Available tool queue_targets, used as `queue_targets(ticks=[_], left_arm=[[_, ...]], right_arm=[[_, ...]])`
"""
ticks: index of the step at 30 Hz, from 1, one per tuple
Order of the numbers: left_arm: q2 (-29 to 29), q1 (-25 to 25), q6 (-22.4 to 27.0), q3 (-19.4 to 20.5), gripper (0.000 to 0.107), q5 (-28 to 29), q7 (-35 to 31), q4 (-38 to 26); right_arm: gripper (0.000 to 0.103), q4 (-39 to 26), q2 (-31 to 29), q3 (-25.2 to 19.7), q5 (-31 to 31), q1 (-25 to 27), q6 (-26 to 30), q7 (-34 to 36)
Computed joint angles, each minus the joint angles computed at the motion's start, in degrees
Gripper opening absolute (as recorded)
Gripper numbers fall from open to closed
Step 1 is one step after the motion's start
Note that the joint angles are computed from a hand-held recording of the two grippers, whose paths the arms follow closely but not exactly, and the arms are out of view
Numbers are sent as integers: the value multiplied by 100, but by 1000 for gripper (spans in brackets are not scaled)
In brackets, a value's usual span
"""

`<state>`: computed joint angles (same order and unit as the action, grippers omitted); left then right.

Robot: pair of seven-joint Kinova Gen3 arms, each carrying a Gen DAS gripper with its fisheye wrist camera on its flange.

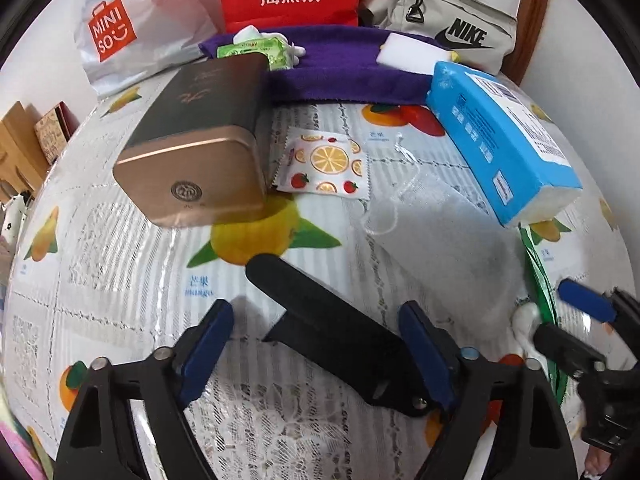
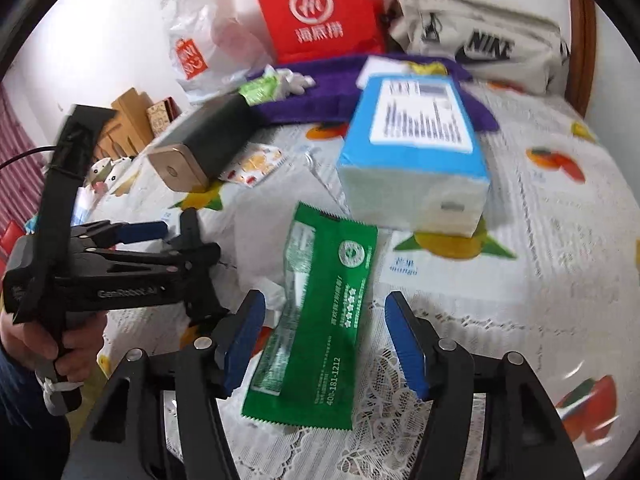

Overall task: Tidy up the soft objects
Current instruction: 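Grasp the black watch strap with the left tool while the right tool holds the sachet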

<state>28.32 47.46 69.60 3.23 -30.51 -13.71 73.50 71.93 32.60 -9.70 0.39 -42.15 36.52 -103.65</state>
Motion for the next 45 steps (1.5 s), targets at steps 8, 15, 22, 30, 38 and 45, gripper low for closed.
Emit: queue_targets(ticks=[8,15,22,30,38,45], left_arm=[[-612,-182,-634,85,50,69,501,827],[-814,-283,-717,214,34,-58,746,1103],[-768,-433,-898,303,43,174,636,1045],[-238,-172,-593,106,25,-269,323,406],[-727,-230,-1108,87,8,-295,568,1084],[-874,-359,-1238,283,9,-62,691,1222]], right_arm=[[36,181,27,-251,-347,312,-292,89],[33,456,-182,-177,-390,316,-693,124],[33,723,-327,-282,-467,405,-1057,260],[42,374,-156,-9,-199,156,-298,80],[33,496,-161,-212,-426,393,-474,111],[33,597,-284,-10,-171,182,-621,-54]])
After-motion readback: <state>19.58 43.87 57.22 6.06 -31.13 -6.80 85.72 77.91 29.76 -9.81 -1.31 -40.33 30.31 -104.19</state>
